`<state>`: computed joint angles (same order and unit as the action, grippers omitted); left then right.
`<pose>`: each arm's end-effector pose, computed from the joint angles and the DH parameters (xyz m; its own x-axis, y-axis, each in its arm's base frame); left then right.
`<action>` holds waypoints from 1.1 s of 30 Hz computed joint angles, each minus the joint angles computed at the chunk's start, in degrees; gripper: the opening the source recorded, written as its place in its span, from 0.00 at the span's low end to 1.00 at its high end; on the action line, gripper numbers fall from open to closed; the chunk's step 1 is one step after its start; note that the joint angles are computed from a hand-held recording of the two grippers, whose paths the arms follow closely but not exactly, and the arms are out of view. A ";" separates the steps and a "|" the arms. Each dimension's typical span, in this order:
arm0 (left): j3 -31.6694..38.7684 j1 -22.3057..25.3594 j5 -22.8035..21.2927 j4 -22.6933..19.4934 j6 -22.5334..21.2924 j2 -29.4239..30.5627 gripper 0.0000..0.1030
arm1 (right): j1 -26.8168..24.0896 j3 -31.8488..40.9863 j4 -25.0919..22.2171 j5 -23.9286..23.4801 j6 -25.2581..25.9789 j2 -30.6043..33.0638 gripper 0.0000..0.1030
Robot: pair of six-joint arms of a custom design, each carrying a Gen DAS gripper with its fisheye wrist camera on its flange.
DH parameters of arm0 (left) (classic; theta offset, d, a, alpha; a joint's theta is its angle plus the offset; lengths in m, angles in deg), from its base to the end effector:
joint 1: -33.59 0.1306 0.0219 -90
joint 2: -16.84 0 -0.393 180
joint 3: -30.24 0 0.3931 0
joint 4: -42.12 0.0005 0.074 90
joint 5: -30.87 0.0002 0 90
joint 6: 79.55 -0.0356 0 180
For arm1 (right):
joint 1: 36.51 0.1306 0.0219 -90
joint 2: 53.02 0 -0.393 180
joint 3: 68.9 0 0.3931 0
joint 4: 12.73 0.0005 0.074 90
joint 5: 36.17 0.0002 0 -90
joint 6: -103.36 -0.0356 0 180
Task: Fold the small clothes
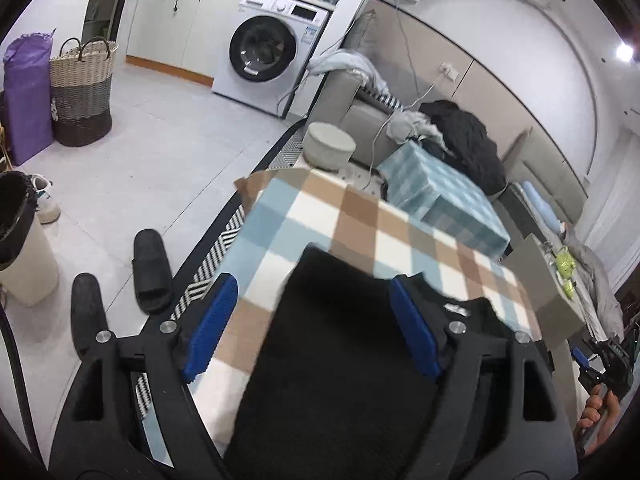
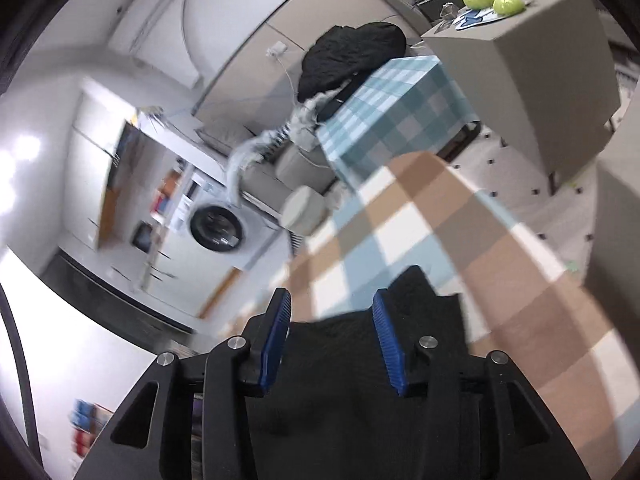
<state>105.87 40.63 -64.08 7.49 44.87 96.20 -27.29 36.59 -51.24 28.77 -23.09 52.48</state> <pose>0.4238 0.0549 0.4232 -0.4011 -0.6170 -0.6771 -0.5043 0.7658 -0.3991 0.5929 0.1110 0.4429 -0.7751 0.4194 -0.4726 -0.0146 0.7358 0.6770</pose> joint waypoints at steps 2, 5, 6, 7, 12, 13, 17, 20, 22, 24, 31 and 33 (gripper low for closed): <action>-0.35 0.42 -0.07 -0.78 -0.42 0.50 0.74 | -0.21 0.93 -4.23 1.54 3.43 0.91 0.42; 0.07 0.72 0.49 -2.87 -2.28 2.19 0.74 | -0.85 2.31 -8.90 0.91 5.56 3.09 0.42; -0.09 0.44 0.09 -2.74 -2.79 2.66 0.74 | -0.98 2.06 -8.99 1.29 5.62 3.33 0.42; 0.00 0.21 -0.60 -2.96 -3.48 3.16 0.74 | -1.01 2.01 -9.28 1.88 6.08 3.65 0.42; 1.52 -0.67 -1.93 -4.34 -6.03 7.09 0.73 | -0.59 3.99 -11.67 3.58 9.21 6.53 0.42; 1.83 -0.75 -2.25 -4.49 -6.31 7.80 0.68 | -0.43 4.13 -11.57 3.83 9.84 6.76 0.42; 3.70 -1.01 -2.38 -6.16 -7.59 11.04 0.23 | 0.99 5.93 -13.05 8.10 14.60 7.88 0.42; 3.93 -1.27 -2.44 -5.88 -8.40 12.41 0.02 | 2.49 7.41 -14.79 11.14 21.60 8.87 0.42; 3.24 -1.88 -4.42 -4.24 -8.87 12.06 0.02 | 3.23 7.34 -14.87 13.71 24.73 9.02 0.41; 2.57 -2.29 -5.74 -3.15 -9.10 10.91 0.01 | 3.70 6.20 -13.24 16.84 26.41 8.57 0.13; 0.86 -2.74 -7.65 -0.48 -9.77 5.81 0.00 | 2.24 -1.89 0.95 11.59 22.78 1.84 0.05; 0.89 -2.47 -7.49 -0.08 -9.44 4.92 0.00 | 2.40 -1.67 1.97 11.57 21.94 1.24 0.05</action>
<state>106.76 38.16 -71.57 7.41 35.43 101.12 -24.90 34.92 -49.26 40.34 -1.14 53.72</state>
